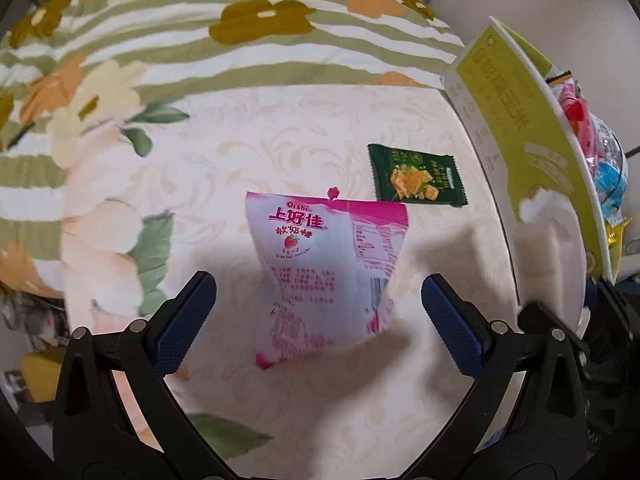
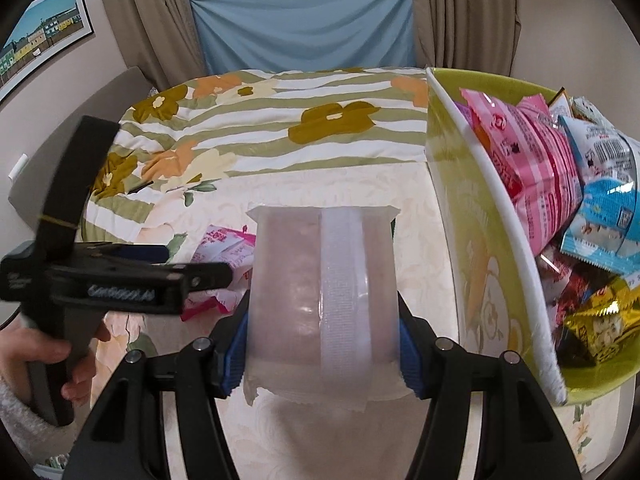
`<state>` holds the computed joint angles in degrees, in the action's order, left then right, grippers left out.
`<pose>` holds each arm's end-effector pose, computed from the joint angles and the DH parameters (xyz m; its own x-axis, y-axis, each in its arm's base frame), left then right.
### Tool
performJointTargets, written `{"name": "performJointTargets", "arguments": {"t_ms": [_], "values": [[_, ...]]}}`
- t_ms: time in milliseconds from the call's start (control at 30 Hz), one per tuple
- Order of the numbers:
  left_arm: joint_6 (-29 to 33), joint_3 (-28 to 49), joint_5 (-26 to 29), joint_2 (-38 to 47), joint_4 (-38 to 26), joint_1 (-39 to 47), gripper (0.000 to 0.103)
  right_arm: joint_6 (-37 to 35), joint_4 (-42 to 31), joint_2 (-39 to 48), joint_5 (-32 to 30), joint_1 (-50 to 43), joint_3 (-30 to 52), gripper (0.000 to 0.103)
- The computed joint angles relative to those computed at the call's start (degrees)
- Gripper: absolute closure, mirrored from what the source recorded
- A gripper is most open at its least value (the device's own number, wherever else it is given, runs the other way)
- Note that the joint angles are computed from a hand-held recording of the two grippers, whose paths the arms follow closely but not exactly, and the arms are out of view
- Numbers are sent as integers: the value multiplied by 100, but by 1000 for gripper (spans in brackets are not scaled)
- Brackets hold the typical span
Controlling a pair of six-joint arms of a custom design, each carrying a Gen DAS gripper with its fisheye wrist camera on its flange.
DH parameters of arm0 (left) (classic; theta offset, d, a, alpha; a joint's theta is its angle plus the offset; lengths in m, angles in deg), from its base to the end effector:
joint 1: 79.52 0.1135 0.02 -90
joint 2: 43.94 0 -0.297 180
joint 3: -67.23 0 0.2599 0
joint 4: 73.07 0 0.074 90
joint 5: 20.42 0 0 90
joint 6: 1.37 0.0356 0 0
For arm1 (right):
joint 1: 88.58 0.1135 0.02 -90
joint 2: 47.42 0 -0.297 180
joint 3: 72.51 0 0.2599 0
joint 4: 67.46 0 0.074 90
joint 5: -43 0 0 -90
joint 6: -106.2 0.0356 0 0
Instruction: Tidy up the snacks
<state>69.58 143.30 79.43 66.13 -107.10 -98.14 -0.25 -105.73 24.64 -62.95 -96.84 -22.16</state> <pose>0.3565 -0.1265 0.1460 -0.9532 -0.0182 -0.3019 0.0678 0.9599 -0.2721 0.2232 -0.0225 0.2062 -0.8224 -0.1557 -0.5472 -0.2407 0.9667 0.0865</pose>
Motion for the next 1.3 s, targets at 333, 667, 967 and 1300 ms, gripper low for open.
{"name": "performJointTargets", "arguments": {"t_ms": [333, 667, 967, 1300], "values": [[461, 39, -501, 280, 132, -332, 61, 176, 8, -181, 189, 9, -236, 45], [536, -85, -195, -545, -125, -67, 66, 387, -249, -660, 226, -5, -85, 45], [444, 907, -569, -1498, -1131, -647, 66, 309, -1228, -1233, -632, -1009, 844, 45], [-608, 2940, -1258, -637, -1614, -2222, 65, -1683, -2565, -111, -2144, -3544, 2817, 45]]}}
